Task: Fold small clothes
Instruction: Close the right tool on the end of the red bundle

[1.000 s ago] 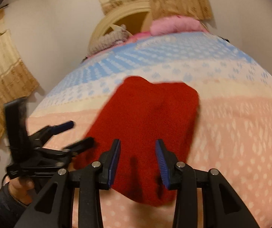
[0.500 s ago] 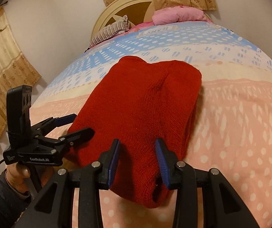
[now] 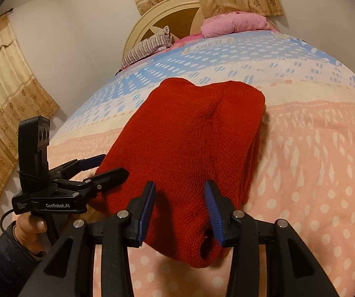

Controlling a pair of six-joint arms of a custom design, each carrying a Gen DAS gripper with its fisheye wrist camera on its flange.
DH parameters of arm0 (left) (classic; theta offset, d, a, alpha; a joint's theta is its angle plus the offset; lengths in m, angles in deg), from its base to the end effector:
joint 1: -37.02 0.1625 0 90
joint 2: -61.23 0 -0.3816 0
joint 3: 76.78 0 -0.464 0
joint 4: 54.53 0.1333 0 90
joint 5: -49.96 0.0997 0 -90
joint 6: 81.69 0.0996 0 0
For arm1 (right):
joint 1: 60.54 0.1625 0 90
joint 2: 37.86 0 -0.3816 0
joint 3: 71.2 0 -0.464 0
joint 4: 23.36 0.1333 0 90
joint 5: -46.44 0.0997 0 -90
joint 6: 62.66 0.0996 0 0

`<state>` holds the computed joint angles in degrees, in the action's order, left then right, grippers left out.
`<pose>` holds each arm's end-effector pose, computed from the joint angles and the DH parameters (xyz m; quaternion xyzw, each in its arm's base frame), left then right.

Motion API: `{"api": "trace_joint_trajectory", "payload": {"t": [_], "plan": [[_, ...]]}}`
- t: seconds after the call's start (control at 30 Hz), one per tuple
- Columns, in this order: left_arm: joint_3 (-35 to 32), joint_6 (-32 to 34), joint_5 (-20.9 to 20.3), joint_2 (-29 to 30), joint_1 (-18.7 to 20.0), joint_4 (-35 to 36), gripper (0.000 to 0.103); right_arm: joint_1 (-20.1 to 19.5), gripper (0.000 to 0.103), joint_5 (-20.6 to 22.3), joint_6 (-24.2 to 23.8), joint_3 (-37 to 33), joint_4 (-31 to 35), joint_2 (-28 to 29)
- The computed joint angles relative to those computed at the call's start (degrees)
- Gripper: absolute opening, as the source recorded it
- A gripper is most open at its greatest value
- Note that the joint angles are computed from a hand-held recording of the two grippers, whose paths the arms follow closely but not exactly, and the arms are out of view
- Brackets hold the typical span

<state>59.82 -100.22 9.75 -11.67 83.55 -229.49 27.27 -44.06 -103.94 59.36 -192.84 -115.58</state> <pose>-0.1467 -0.4590 0.0875 0.1167 0.8873 -0.3565 0.2685 0.1134 -0.4999 0.1213 0.3246 -0.9174 0.2124 0.0893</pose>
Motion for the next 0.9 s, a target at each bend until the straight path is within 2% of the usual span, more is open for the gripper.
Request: {"api": "trace_joint_trajectory", "payload": {"t": [0.13, 0.23, 0.43, 0.5, 0.67, 0.77, 0.9], "plan": [[-0.71, 0.57, 3.37, 1.06, -1.34, 1.28, 0.103, 0.67, 0.044, -1.67, -1.56, 0.43, -1.41, 0.34], [-1.26, 1.34, 4.18, 1.31, -1.49, 1.96, 0.103, 1.05, 0.050, -1.88, -1.35, -0.03, 1.72, -0.74], [-2.55, 1.92, 2.19, 2.06, 0.11, 1.42, 0.103, 1.21, 0.051, -2.43, -1.06, -1.49, 7.55, -2.53], [-2.52, 2.08, 1.96, 2.36, 0.24, 0.56, 0.103, 0.32, 0.051, 0.17, -0.62, -2.07, 9.54, -3.72], [-2.78, 1.84, 1.09, 2.78, 0.62, 0.02, 0.103, -1.48, 0.057, 1.41, 6.00, -5.37, 6.13, -1.54], [-2.94, 1.83, 0.97, 3.07, 0.61, -0.13, 0.103, -3.51, 0.057, 3.19, 11.73, -8.66, 6.85, 1.09], [-3.12, 2.02, -0.24, 3.10, 1.08, -0.43, 0.103, -4.74, 0.058, 3.77, 16.81, -13.35, 9.44, 4.82]]}}
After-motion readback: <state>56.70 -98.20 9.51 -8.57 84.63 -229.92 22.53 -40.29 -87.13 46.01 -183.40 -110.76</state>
